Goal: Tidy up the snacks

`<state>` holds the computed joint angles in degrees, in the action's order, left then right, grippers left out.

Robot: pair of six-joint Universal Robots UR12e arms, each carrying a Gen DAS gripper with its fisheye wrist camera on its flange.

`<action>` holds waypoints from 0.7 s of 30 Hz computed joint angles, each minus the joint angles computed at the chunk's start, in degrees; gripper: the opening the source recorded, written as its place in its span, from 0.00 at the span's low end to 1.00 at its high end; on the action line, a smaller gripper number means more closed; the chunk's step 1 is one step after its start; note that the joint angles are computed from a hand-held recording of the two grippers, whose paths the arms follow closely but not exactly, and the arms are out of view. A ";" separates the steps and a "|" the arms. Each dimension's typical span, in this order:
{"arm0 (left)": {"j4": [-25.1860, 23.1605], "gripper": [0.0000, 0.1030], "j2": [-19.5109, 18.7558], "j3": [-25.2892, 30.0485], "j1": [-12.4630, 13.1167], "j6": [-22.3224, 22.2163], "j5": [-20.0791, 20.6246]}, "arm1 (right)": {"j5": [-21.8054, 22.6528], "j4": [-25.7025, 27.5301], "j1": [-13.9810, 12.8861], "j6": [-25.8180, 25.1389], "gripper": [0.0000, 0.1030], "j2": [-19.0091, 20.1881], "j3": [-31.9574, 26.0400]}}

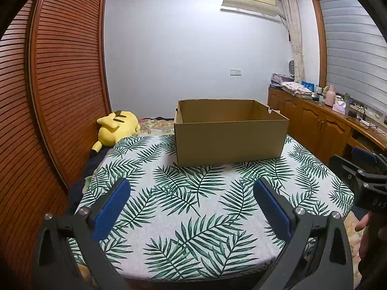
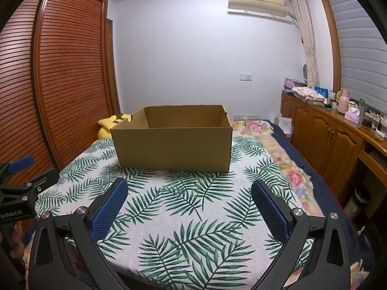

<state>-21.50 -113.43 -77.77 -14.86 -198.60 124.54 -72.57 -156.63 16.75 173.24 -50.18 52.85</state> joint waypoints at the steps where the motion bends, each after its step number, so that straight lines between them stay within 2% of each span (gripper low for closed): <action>1: 0.00 0.99 -0.01 0.02 0.01 0.05 0.01 | -0.01 0.05 0.00 -0.03 1.00 0.00 -0.02; 21: 0.29 0.99 0.06 -0.01 -0.18 -0.05 0.37 | -0.14 0.10 0.04 0.04 1.00 -0.09 0.10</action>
